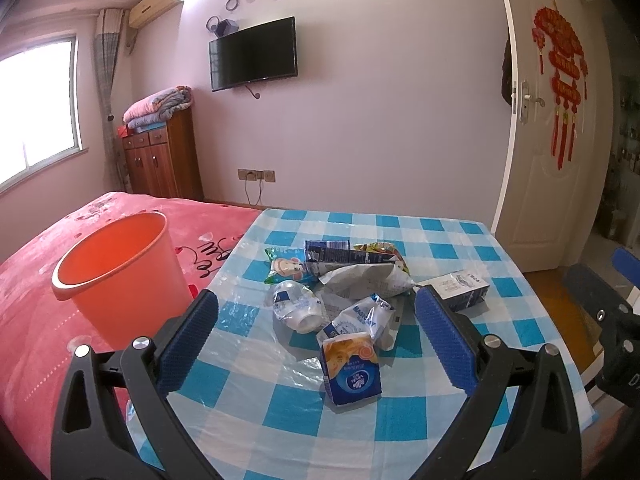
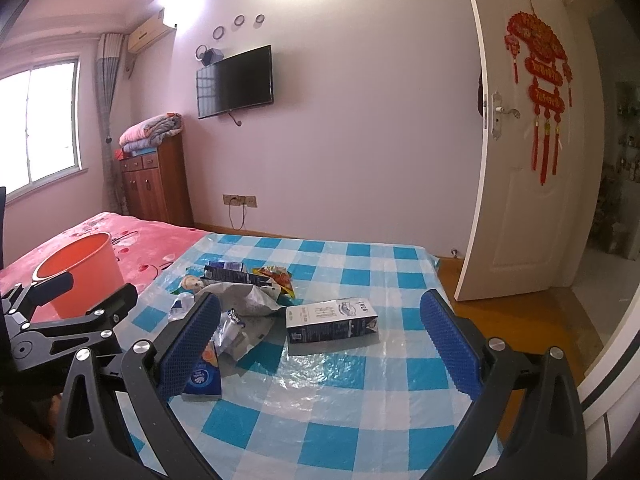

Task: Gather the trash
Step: 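Move the left tool toward the yellow-and-blue wafer box on the table, then grasp the yellow-and-blue wafer box with the left gripper while the right tool approaches the white bag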

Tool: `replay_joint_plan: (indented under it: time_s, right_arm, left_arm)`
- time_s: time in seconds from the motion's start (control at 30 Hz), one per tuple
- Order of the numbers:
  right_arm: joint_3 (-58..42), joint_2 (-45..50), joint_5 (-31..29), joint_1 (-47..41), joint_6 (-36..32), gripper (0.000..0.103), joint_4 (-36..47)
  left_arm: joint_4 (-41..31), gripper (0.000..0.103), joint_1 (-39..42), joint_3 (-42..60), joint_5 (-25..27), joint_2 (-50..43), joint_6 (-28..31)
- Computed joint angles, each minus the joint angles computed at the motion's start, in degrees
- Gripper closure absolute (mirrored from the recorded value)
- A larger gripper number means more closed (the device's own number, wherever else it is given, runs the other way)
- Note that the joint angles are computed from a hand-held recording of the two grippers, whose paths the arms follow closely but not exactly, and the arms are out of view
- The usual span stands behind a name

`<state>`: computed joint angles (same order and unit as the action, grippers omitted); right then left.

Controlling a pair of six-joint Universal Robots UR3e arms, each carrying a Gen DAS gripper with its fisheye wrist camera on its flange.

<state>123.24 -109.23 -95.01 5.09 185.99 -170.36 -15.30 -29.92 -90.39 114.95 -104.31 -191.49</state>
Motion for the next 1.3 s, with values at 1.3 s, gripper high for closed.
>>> replay_joint_plan:
  time_s: [1.3]
  right_arm:
    - [6.3, 11.5, 23.9, -14.3, 1.0, 0.004, 2.6]
  left_arm:
    - [6.0, 0.004, 15.9, -12.8, -21.0, -1.0, 2.8]
